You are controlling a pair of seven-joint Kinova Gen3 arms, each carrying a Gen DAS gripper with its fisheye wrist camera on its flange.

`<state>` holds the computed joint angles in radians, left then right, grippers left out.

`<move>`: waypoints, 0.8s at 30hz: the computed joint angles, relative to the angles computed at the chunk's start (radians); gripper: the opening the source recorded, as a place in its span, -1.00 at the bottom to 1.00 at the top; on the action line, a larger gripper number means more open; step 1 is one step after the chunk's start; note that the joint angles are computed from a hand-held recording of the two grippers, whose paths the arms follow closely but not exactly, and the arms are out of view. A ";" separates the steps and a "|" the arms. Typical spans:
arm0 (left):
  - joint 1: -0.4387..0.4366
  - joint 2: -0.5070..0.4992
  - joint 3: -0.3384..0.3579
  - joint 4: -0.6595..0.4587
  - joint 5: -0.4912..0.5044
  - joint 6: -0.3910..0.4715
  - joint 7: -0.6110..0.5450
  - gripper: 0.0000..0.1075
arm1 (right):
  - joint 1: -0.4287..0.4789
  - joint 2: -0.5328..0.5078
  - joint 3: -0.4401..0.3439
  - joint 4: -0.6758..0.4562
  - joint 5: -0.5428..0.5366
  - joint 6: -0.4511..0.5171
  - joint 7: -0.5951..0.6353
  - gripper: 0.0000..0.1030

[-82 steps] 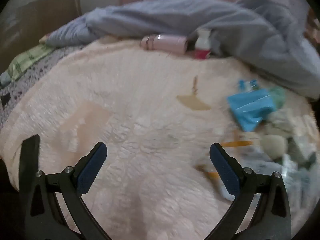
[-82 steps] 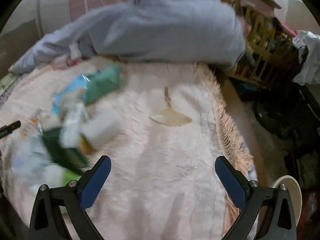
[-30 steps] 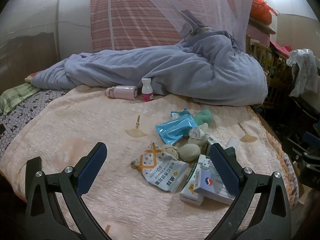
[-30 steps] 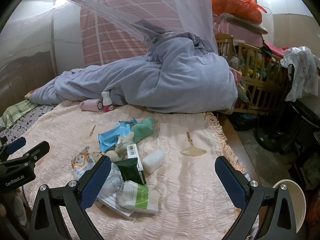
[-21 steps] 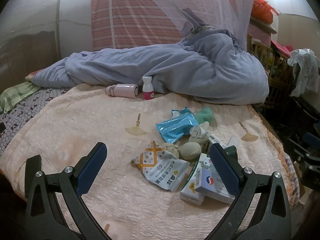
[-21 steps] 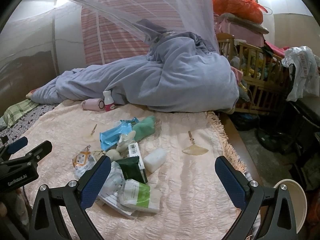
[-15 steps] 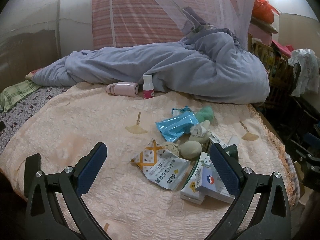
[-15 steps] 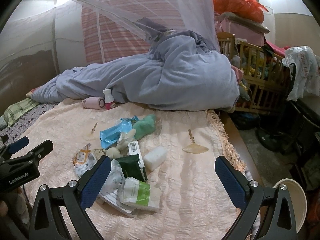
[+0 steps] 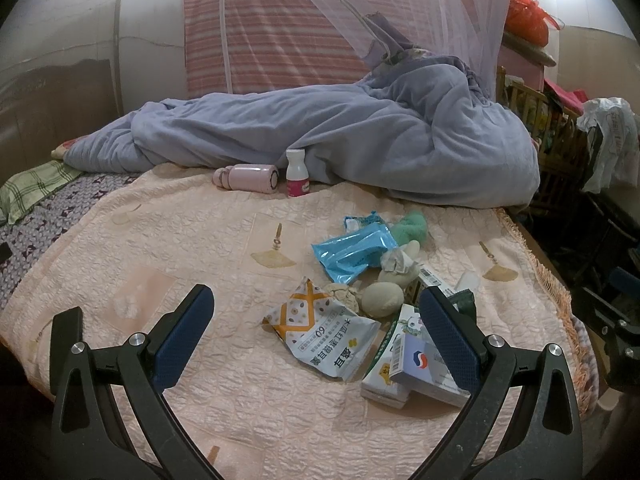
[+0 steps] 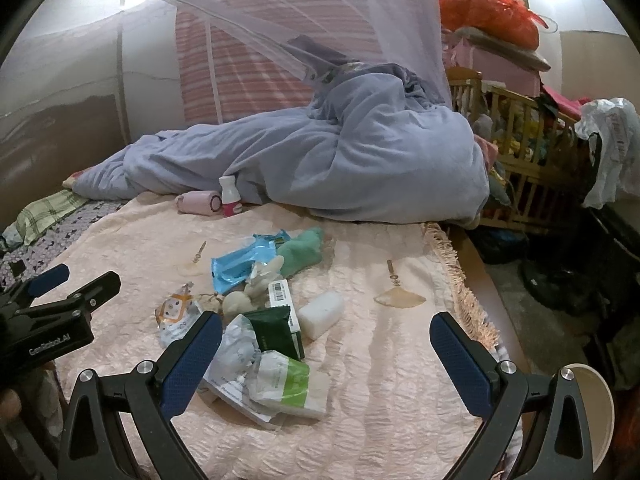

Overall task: Collect trash
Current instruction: 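Move both tools over the pile of trash on the bed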

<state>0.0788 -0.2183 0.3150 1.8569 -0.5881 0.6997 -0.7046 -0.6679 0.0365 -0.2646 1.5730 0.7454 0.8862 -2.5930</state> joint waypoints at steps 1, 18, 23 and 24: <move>0.001 -0.001 -0.001 0.000 0.002 -0.001 -0.002 0.90 | 0.001 0.000 0.001 0.000 -0.004 -0.001 0.002 1.00; -0.006 -0.002 0.002 0.009 -0.001 -0.005 0.001 0.90 | 0.010 0.000 0.000 0.004 -0.036 -0.006 0.037 1.00; -0.006 0.002 -0.005 0.021 0.006 -0.014 0.001 0.90 | 0.006 0.000 0.002 0.005 -0.033 -0.001 0.032 1.00; -0.006 0.002 -0.007 0.022 0.007 -0.015 0.001 0.90 | 0.006 -0.001 0.002 0.006 -0.033 -0.001 0.032 1.00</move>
<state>0.0731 -0.2159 0.3083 1.8791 -0.5808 0.6848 -0.7039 -0.6620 0.0359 -0.2628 1.5787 0.7120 0.8856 -2.5613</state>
